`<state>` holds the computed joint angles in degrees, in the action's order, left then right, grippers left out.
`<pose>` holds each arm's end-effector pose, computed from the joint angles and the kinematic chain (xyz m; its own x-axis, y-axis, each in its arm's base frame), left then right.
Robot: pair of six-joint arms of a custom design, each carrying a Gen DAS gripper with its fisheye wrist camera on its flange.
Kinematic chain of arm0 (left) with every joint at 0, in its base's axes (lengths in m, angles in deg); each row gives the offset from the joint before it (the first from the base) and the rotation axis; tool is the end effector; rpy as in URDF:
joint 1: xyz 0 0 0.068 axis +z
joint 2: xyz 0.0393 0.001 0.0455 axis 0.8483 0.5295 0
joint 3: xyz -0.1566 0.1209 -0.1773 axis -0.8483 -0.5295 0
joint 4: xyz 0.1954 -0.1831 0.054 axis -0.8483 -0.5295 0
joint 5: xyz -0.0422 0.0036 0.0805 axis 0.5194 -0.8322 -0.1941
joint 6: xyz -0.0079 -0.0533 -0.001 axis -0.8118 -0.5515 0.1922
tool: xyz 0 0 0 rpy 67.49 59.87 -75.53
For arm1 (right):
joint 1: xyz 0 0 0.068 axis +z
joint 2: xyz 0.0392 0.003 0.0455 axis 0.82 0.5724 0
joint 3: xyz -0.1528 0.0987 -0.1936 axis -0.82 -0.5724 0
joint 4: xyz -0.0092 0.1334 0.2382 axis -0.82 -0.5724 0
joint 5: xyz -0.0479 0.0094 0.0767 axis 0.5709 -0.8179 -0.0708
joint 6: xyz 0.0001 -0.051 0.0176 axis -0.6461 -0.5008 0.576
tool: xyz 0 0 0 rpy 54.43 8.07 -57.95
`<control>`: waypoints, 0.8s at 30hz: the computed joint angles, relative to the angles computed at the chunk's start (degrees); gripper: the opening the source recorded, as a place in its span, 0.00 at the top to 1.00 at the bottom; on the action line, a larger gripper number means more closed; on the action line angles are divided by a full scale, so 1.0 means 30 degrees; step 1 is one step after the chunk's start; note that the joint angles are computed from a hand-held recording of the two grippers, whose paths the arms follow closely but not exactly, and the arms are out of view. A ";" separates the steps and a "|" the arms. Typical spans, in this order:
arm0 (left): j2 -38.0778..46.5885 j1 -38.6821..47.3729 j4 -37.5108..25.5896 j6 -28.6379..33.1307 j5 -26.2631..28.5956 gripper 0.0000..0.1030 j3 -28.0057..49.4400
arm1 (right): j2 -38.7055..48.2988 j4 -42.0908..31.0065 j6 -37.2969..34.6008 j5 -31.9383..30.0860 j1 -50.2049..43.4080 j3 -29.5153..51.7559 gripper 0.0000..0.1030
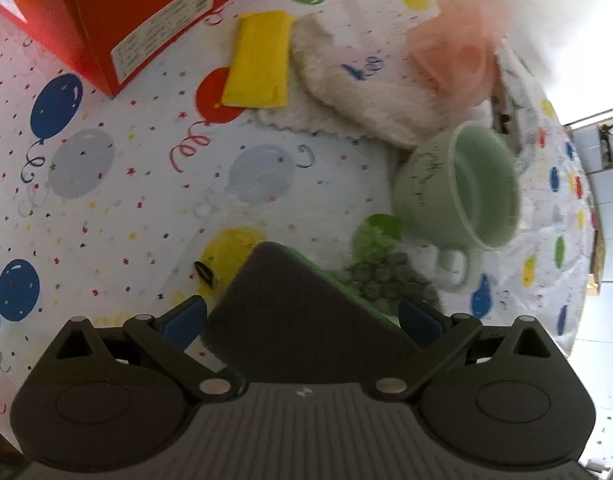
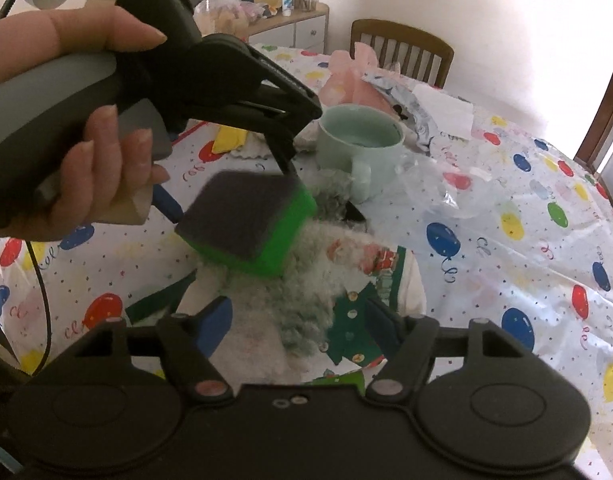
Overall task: Organize soft objects
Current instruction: 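Lower the left gripper onto the green-and-grey sponge and close on it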
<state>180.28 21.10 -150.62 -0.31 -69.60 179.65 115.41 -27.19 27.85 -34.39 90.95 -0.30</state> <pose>0.3953 -0.3042 0.2370 -0.9713 -0.2259 -0.0743 -0.1900 0.9250 -0.3290 0.2020 0.1307 0.2586 -0.7799 -0.1130 -0.6156 -0.0998 0.9934 -0.0560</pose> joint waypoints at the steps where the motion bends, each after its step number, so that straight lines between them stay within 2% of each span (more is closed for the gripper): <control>1: 0.0097 0.0003 -0.0043 0.0020 -0.0051 0.01 0.0006 | 0.0126 0.0007 -0.0018 -0.0138 -0.0123 -0.0018 0.38; 5: -0.0644 0.0042 0.0986 0.0241 -0.0017 0.01 -0.1788 | 0.0274 0.0082 0.0174 -0.0530 -0.0333 -0.0144 0.45; 7: -0.1263 0.0069 0.1774 0.0363 -0.0020 0.04 -0.2945 | 0.0337 0.0139 0.0209 -0.0570 -0.0332 -0.0178 0.52; 10: -0.1913 0.0097 0.2520 0.0848 -0.0142 0.13 -0.4076 | 0.0492 0.0257 0.0301 -0.0488 -0.0226 -0.0202 0.59; 12: -0.2360 0.0168 0.2961 0.1215 -0.0150 0.26 -0.4855 | 0.0669 0.0248 0.0459 -0.0393 -0.0162 -0.0157 0.65; 14: -0.2885 0.0230 0.3346 0.1596 -0.0265 0.31 -0.5658 | 0.0848 0.0137 0.0721 -0.0168 0.0020 -0.0068 0.67; 18: -0.4189 0.0514 0.4475 0.2575 -0.0127 0.39 -0.7669 | 0.0989 0.0027 0.1173 0.0429 0.0335 -0.0006 0.87; 20: -0.4917 0.0633 0.5203 0.3115 -0.0037 0.40 -0.8704 | 0.0811 -0.0031 0.1452 0.0619 0.0437 -0.0047 0.91; 21: -0.5367 0.0707 0.5613 0.3488 0.0004 0.43 -0.9304 | 0.0708 -0.0095 0.1648 0.0743 0.0546 -0.0049 0.95; 23: -0.6315 0.0816 0.6541 0.4219 0.0108 0.57 -1.0583 | 0.0435 -0.0092 0.1959 0.0837 0.0720 -0.0102 0.98; 24: -0.6723 0.0891 0.6877 0.4643 0.0180 0.57 -1.1117 | 0.0348 -0.0145 0.2116 0.0943 0.0840 -0.0067 0.99</control>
